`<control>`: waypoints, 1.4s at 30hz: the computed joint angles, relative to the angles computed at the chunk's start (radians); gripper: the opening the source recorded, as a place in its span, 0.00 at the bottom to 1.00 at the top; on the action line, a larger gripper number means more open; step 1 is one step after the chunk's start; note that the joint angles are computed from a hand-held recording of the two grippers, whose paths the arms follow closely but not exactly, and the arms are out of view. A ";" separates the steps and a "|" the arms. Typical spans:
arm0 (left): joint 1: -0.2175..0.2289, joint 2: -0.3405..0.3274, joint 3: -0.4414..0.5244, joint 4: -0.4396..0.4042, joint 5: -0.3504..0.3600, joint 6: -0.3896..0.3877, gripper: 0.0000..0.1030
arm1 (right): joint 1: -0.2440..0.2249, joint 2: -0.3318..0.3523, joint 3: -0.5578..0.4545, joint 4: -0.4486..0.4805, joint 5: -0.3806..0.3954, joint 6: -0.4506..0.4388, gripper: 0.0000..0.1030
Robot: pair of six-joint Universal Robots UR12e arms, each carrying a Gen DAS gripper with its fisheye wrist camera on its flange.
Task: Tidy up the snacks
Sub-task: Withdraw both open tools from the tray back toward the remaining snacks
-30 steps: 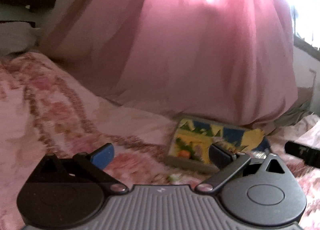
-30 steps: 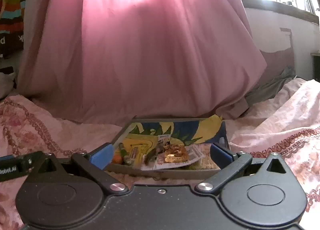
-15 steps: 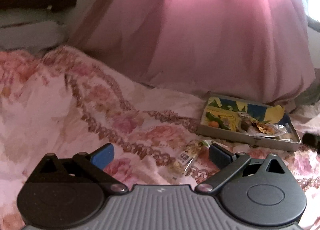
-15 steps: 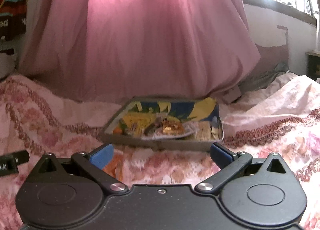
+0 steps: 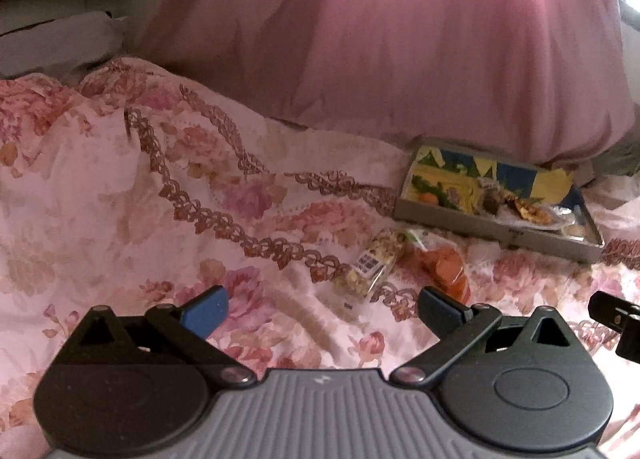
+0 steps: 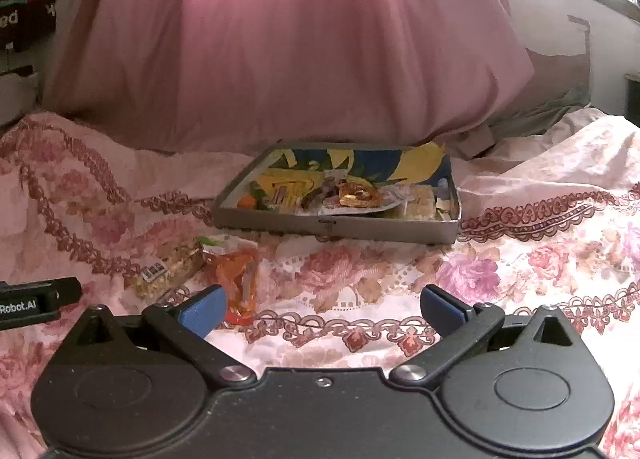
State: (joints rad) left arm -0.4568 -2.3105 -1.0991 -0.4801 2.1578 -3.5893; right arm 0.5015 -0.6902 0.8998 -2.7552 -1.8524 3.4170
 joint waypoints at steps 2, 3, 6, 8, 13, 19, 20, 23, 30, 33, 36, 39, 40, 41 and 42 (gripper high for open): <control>0.003 0.000 0.005 -0.024 -0.011 -0.015 1.00 | -0.001 0.001 -0.002 0.012 0.005 0.003 1.00; 0.005 0.000 0.006 -0.033 -0.016 -0.024 1.00 | -0.002 0.001 -0.002 0.016 0.009 0.005 1.00; 0.008 -0.001 0.013 -0.061 -0.021 -0.037 1.00 | -0.003 0.004 -0.007 0.031 0.020 0.008 1.00; 0.008 -0.004 0.020 -0.081 -0.022 -0.038 1.00 | -0.003 0.006 -0.011 0.040 0.029 0.006 1.00; 0.007 -0.012 0.038 -0.121 -0.013 -0.037 1.00 | -0.003 0.013 -0.023 0.056 0.050 -0.006 1.00; 0.009 -0.015 0.053 -0.162 -0.015 -0.050 1.00 | -0.002 0.022 -0.039 0.064 0.063 -0.020 1.00; 0.009 -0.016 0.054 -0.165 -0.015 -0.051 1.00 | -0.002 0.023 -0.040 0.066 0.065 -0.022 1.00; 0.010 -0.016 0.055 -0.167 -0.022 -0.048 1.00 | -0.001 0.028 -0.049 0.073 0.072 -0.027 1.00; 0.022 -0.021 0.076 -0.212 -0.062 -0.071 1.00 | -0.001 0.048 -0.084 0.102 0.085 -0.046 1.00; 0.030 -0.037 0.108 -0.261 -0.088 -0.078 1.00 | -0.003 0.062 -0.108 0.129 0.095 -0.058 1.00; 0.040 -0.053 0.138 -0.293 -0.121 -0.062 1.00 | -0.004 0.082 -0.146 0.159 0.093 -0.080 1.00; 0.052 -0.066 0.155 -0.289 -0.152 -0.039 1.00 | -0.005 0.108 -0.192 0.184 0.089 -0.101 1.00; 0.057 -0.073 0.166 -0.292 -0.167 -0.025 1.00 | -0.005 0.116 -0.204 0.187 0.086 -0.104 1.00; 0.062 -0.082 0.180 -0.296 -0.181 -0.007 1.00 | -0.007 0.123 -0.215 0.188 0.086 -0.110 1.00; 0.067 -0.092 0.197 -0.300 -0.190 0.016 1.00 | -0.008 0.129 -0.223 0.188 0.090 -0.118 1.00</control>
